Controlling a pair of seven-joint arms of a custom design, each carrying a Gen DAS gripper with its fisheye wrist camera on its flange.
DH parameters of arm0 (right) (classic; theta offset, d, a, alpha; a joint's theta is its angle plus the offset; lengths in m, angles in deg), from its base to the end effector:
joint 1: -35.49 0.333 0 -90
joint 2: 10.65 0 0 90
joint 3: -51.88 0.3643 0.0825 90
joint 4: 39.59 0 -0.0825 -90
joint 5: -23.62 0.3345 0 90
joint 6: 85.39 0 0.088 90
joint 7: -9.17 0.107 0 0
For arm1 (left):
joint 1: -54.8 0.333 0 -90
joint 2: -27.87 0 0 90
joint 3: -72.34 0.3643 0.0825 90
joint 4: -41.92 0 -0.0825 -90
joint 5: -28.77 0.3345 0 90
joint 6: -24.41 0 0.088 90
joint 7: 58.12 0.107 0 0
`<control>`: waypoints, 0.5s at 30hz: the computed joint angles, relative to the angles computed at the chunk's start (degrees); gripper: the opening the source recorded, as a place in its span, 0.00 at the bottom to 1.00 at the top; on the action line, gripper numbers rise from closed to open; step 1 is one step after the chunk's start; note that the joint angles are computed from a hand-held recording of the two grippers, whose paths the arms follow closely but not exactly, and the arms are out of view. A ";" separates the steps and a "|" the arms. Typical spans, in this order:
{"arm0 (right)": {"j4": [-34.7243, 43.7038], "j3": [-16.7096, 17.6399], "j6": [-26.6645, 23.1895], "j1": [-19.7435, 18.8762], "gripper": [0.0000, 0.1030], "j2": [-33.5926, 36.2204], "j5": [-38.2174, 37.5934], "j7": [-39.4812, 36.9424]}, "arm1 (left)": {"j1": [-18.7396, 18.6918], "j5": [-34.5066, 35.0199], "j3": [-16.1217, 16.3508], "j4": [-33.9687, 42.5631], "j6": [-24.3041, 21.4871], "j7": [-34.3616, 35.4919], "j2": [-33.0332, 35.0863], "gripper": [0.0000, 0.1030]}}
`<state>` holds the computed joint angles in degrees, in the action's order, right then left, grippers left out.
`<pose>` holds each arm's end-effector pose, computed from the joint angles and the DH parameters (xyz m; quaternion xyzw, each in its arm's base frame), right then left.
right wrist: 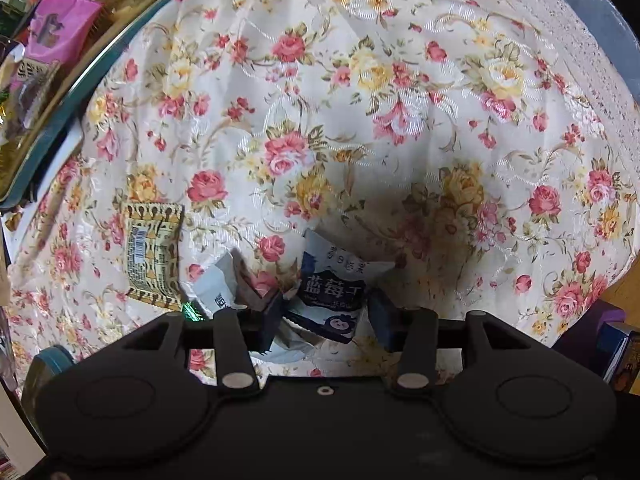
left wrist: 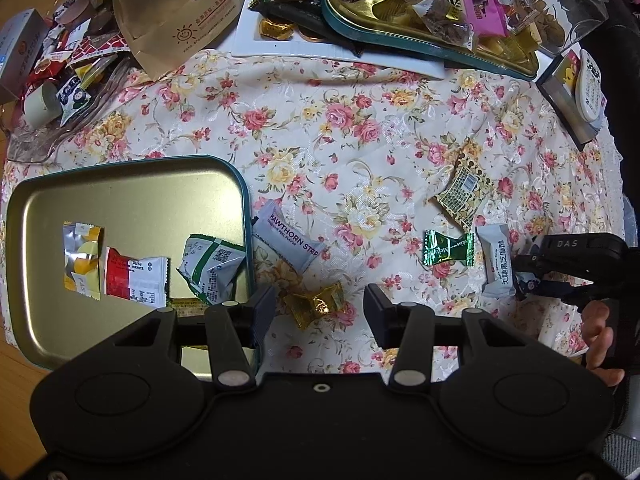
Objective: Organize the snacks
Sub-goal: 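Grasp the blue-and-white blueberry bag with the right tool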
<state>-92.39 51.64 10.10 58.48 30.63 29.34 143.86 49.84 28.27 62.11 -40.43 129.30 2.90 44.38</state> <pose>0.6712 0.2934 0.5065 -0.5559 0.8297 0.0450 0.0215 0.6060 -0.1469 0.5941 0.7890 -0.6113 0.0619 0.0056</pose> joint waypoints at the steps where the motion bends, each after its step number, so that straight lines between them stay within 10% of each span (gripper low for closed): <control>1: 0.25 0.07 -0.12 0.08 0.45 0.30 -0.01 -0.13 | 0.00 0.04 0.00 0.00 0.01 0.03 0.00 0.52; 15: -0.38 -0.97 1.09 3.05 0.37 -0.23 -4.29 -1.87 | 0.09 -0.02 0.08 0.18 -0.23 -0.30 0.27 0.52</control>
